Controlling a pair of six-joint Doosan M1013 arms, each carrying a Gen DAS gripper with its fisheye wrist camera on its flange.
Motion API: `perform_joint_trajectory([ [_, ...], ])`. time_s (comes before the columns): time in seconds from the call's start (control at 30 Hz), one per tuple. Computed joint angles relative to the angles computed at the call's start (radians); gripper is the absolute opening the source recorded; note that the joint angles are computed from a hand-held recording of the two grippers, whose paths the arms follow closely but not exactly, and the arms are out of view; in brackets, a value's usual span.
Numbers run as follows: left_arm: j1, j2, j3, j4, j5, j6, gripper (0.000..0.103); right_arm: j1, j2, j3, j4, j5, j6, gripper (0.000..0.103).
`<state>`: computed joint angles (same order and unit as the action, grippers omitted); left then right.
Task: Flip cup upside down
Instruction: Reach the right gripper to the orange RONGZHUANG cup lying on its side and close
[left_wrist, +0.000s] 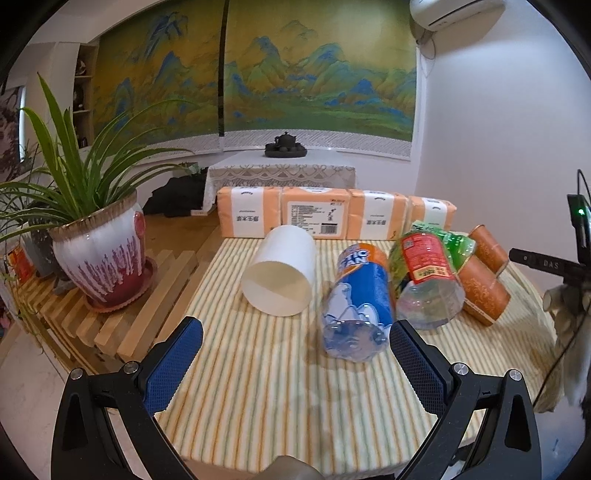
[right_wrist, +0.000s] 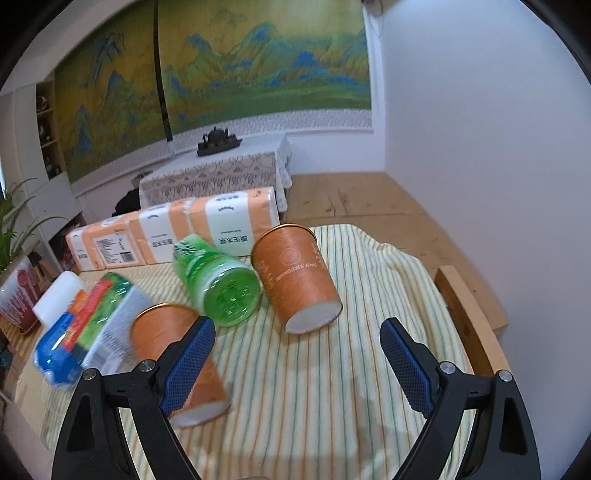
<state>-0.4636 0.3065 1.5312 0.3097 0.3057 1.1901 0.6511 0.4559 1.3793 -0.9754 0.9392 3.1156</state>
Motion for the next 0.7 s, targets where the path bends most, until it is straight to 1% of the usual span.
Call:
perform_joint_trajectory([
  [0.13, 0.006, 0.009, -0.011, -0.003, 0.015, 0.0, 0.103, -0.042, 0.014, -0.022, 0.081, -0.027, -0.097, 0.088],
  [0.27, 0.006, 0.017, -0.02, 0.036, 0.026, -0.031, 0.103, -0.078, 0.025, -0.036, 0.15, -0.058, -0.168, 0.088],
  [0.43, 0.009, 0.027, -0.033, 0.05, 0.041, -0.05, 0.103, -0.11, 0.043, -0.062, 0.234, -0.075, -0.273, 0.088],
  [0.53, 0.01, 0.03, -0.037, 0.057, 0.045, -0.057, 0.103, -0.119, 0.05, -0.072, 0.261, -0.086, -0.312, 0.088],
  [0.6, 0.011, 0.032, -0.039, 0.056, 0.048, -0.057, 0.103, -0.124, 0.056, -0.08, 0.28, -0.095, -0.344, 0.086],
  [0.67, 0.011, 0.033, -0.039, 0.062, 0.049, -0.065, 0.103, -0.125, 0.064, -0.091, 0.298, -0.089, -0.372, 0.079],
  [0.7, 0.012, 0.034, -0.04, 0.06, 0.049, -0.065, 0.103, -0.126, 0.067, -0.095, 0.306, -0.087, -0.381, 0.078],
])
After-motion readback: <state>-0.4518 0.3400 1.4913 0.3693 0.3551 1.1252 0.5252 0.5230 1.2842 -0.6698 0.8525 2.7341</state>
